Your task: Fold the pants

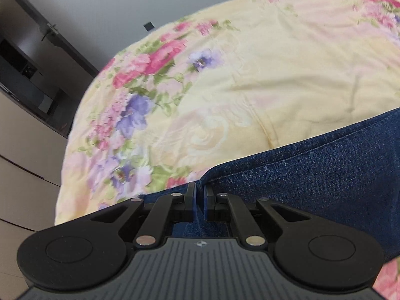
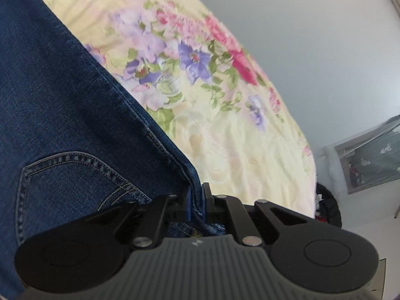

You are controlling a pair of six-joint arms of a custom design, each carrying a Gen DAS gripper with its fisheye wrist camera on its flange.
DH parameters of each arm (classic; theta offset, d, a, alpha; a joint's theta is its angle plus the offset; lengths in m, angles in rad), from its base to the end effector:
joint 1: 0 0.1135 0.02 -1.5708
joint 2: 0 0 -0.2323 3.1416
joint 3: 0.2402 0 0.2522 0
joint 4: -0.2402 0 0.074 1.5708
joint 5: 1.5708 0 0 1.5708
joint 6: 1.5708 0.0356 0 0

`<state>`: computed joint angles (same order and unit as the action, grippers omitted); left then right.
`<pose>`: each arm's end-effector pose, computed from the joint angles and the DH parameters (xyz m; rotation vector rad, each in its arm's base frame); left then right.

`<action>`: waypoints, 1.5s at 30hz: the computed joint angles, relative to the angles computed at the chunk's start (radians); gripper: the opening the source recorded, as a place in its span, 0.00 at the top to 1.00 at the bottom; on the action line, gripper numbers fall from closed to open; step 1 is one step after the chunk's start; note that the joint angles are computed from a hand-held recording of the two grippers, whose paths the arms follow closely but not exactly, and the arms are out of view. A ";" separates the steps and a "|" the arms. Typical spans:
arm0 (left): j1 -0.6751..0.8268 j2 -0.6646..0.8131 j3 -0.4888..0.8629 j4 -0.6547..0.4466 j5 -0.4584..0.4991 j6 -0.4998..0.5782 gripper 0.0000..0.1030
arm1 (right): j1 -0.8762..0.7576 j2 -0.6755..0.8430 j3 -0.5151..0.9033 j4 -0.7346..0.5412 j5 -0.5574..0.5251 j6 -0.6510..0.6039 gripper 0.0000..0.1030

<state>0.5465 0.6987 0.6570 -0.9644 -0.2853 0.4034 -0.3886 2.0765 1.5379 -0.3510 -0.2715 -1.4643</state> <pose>0.1206 0.0851 0.2213 -0.3032 2.6673 0.6984 0.4125 -0.1586 0.1585 -1.3725 2.0667 -0.4988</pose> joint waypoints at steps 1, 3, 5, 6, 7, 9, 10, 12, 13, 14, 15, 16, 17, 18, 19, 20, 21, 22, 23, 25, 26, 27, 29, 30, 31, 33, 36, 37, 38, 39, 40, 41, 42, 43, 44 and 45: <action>-0.021 0.046 -0.021 0.048 -0.019 -0.009 0.95 | 0.011 0.028 0.001 0.020 0.019 -0.003 1.00; -0.050 0.123 -0.057 0.132 -0.054 -0.012 0.94 | 0.028 0.083 0.020 0.042 0.043 0.008 1.00; -0.052 0.183 -0.083 0.197 -0.063 -0.001 0.94 | 0.033 0.110 0.024 0.058 0.046 0.016 0.99; -0.049 0.202 -0.097 0.221 -0.064 0.004 0.92 | 0.035 0.119 0.026 0.063 0.048 0.027 0.99; -0.046 0.208 -0.111 0.238 -0.066 0.008 0.88 | 0.040 0.128 0.033 0.060 0.059 0.045 0.97; -0.046 0.212 -0.134 0.271 -0.080 0.016 0.80 | 0.050 0.130 0.030 0.068 0.075 0.081 0.95; -0.044 0.197 -0.145 0.276 -0.085 0.020 0.72 | 0.054 0.127 0.027 0.071 0.085 0.098 0.94; -0.039 0.149 -0.161 0.283 -0.109 0.041 0.50 | 0.057 0.099 -0.006 0.100 0.098 0.118 0.92; -0.025 0.121 -0.163 0.289 -0.113 0.066 0.35 | 0.054 0.072 -0.033 0.114 0.100 0.134 0.88; 0.004 0.089 -0.161 0.282 -0.097 0.098 0.28 | 0.051 0.042 -0.064 0.130 0.100 0.155 0.86; 0.046 0.072 -0.141 0.267 -0.062 0.133 0.21 | 0.051 0.012 -0.095 0.152 0.101 0.180 0.79; 0.090 0.059 -0.117 0.240 -0.020 0.163 0.18 | 0.051 -0.023 -0.134 0.181 0.098 0.211 0.67; 0.133 0.056 -0.087 0.213 0.016 0.191 0.15 | 0.050 -0.059 -0.165 0.188 0.088 0.241 0.63; 0.162 0.049 -0.063 0.188 0.038 0.213 0.11 | 0.048 -0.094 -0.186 0.172 0.071 0.264 0.62; 0.188 0.047 -0.037 0.163 0.061 0.240 0.09 | 0.048 -0.126 -0.207 0.162 0.062 0.281 0.62; 0.206 0.044 -0.016 0.141 0.074 0.269 0.09 | 0.051 -0.158 -0.233 0.156 0.065 0.295 0.62; 0.208 0.042 -0.002 0.129 0.064 0.286 0.08 | 0.053 -0.187 -0.252 0.137 0.066 0.306 0.62; 0.203 0.037 0.006 0.123 0.046 0.306 0.07 | 0.053 -0.211 -0.261 0.101 0.057 0.315 0.62; 0.185 0.020 -0.003 0.131 0.008 0.337 0.07 | 0.052 -0.236 -0.275 0.070 0.045 0.322 0.62; 0.136 -0.033 -0.044 0.168 -0.076 0.396 0.08 | 0.053 -0.303 -0.341 0.047 0.040 0.322 0.62; 0.119 -0.054 -0.061 0.181 -0.111 0.416 0.08 | 0.051 -0.337 -0.378 0.040 0.034 0.312 0.62; 0.114 -0.063 -0.074 0.200 -0.137 0.428 0.08 | 0.048 -0.369 -0.412 0.035 0.027 0.298 0.62; 0.139 -0.078 -0.109 0.265 -0.185 0.476 0.10 | 0.039 -0.415 -0.464 0.032 0.026 0.279 0.62; 0.159 -0.093 -0.133 0.313 -0.213 0.510 0.14 | 0.031 -0.428 -0.474 0.017 0.025 0.273 0.62; 0.195 -0.104 -0.147 0.348 -0.215 0.537 0.16 | 0.022 -0.442 -0.485 0.006 0.022 0.271 0.62; 0.329 -0.097 -0.108 0.314 -0.100 0.549 0.16 | -0.004 -0.454 -0.490 -0.023 0.006 0.269 0.62; 0.543 -0.060 -0.019 0.193 0.104 0.523 0.16 | -0.039 -0.472 -0.513 -0.034 0.000 0.287 0.62; 0.621 -0.042 0.008 0.158 0.169 0.513 0.16 | -0.050 -0.480 -0.524 -0.037 -0.001 0.296 0.62; 0.720 -0.024 0.034 0.117 0.254 0.507 0.16 | -0.063 -0.490 -0.537 -0.037 -0.003 0.306 0.62; 0.814 0.001 0.061 0.078 0.338 0.507 0.17 | -0.076 -0.502 -0.552 -0.040 -0.008 0.317 0.62; 0.910 0.028 0.087 0.035 0.423 0.517 0.18 | -0.091 -0.518 -0.567 -0.047 -0.015 0.333 0.62; 1.014 0.065 0.115 -0.013 0.510 0.539 0.20 | -0.109 -0.535 -0.580 -0.062 -0.029 0.349 0.62; 1.107 0.108 0.144 -0.061 0.581 0.566 0.21 | -0.130 -0.555 -0.593 -0.084 -0.047 0.363 0.62; 1.187 0.150 0.169 -0.103 0.635 0.591 0.22 | -0.149 -0.576 -0.606 -0.108 -0.065 0.369 0.62; 1.260 0.194 0.192 -0.143 0.680 0.613 0.22 | -0.169 -0.599 -0.622 -0.129 -0.081 0.374 0.62; 1.333 0.250 0.220 -0.183 0.721 0.630 0.22 | -0.189 -0.627 -0.642 -0.148 -0.096 0.381 0.62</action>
<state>1.8796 0.9491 0.8767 -1.1476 0.4353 1.0334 -0.5776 1.4494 0.8956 -0.4987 -0.3678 -1.0830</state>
